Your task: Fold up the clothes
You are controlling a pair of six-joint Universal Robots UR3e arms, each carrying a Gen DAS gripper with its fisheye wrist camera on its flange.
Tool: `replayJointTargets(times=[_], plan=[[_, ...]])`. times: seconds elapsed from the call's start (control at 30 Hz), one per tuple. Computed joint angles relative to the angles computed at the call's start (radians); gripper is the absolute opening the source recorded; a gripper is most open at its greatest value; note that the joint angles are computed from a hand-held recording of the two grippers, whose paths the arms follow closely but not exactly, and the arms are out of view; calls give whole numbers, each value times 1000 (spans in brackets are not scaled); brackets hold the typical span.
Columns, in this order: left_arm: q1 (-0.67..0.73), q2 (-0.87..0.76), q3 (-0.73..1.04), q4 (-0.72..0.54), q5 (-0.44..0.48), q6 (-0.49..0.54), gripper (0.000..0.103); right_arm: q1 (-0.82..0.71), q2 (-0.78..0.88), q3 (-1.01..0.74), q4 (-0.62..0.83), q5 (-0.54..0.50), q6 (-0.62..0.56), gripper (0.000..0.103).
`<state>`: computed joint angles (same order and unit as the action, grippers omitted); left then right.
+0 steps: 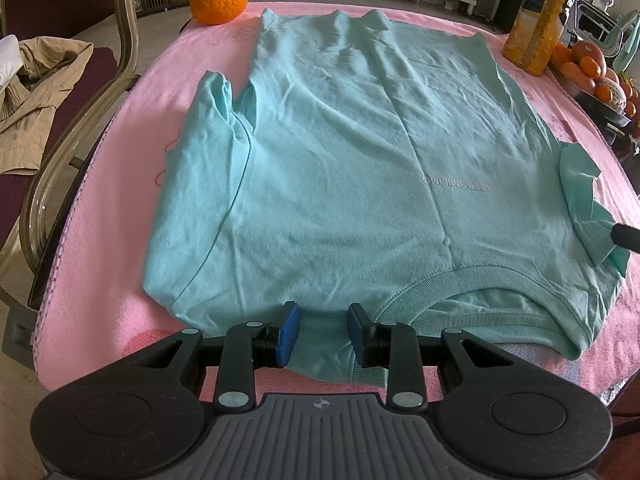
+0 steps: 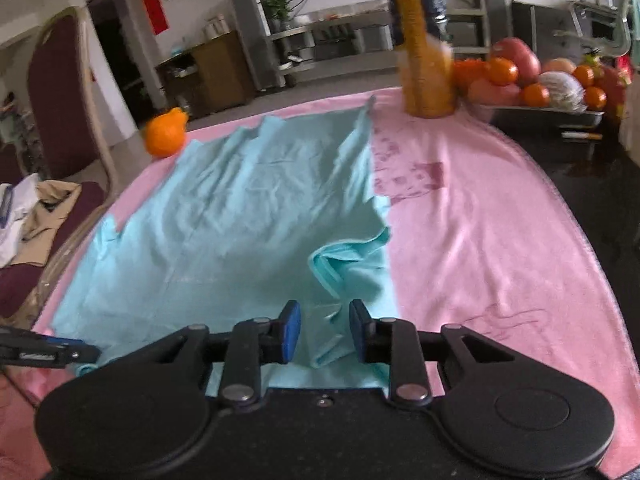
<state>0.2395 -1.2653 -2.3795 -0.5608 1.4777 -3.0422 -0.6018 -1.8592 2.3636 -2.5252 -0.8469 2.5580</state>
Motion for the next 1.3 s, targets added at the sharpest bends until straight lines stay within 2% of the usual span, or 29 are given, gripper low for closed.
replayJointTargets(times=[0.2, 0.43, 0.5, 0.63, 0.73, 0.83, 0.93, 0.97, 1.03, 1.1, 1.2, 1.3], plan=[[-12, 0, 1, -1, 7, -13, 31, 67, 99, -26, -63, -81, 46, 27], [-5, 4, -2, -3, 2, -7, 31, 29, 95, -36, 32, -48, 71, 27], [-2, 6, -5, -2, 1, -5, 31, 9, 78, -9, -25, -52, 121, 28], [-1, 11, -10, 1, 2, -2, 31, -12, 105, -33, 37, -12, 100, 28], [3, 10, -7, -6, -1, 1, 31, 33, 111, -24, -8, -32, 79, 27], [1, 8, -6, -3, 1, 2, 31, 82, 133, -19, -112, -96, 130, 29], [-1, 8, -7, -1, 4, -1, 31, 66, 144, -16, -110, -78, 148, 29], [5, 8, -7, -2, 0, 6, 31, 62, 144, -10, -115, -72, 144, 27], [0, 6, -4, -3, 2, 1, 31, 47, 137, -1, -111, -52, 140, 15], [-3, 5, -2, -5, 3, -4, 31, 2, 124, -6, -57, 10, 156, 4], [1, 4, 2, -10, 0, -1, 31, -52, 106, -15, -34, 64, 200, 4], [0, 1, 4, -10, 1, 0, 31, -104, 87, -19, -112, 73, 296, 4]])
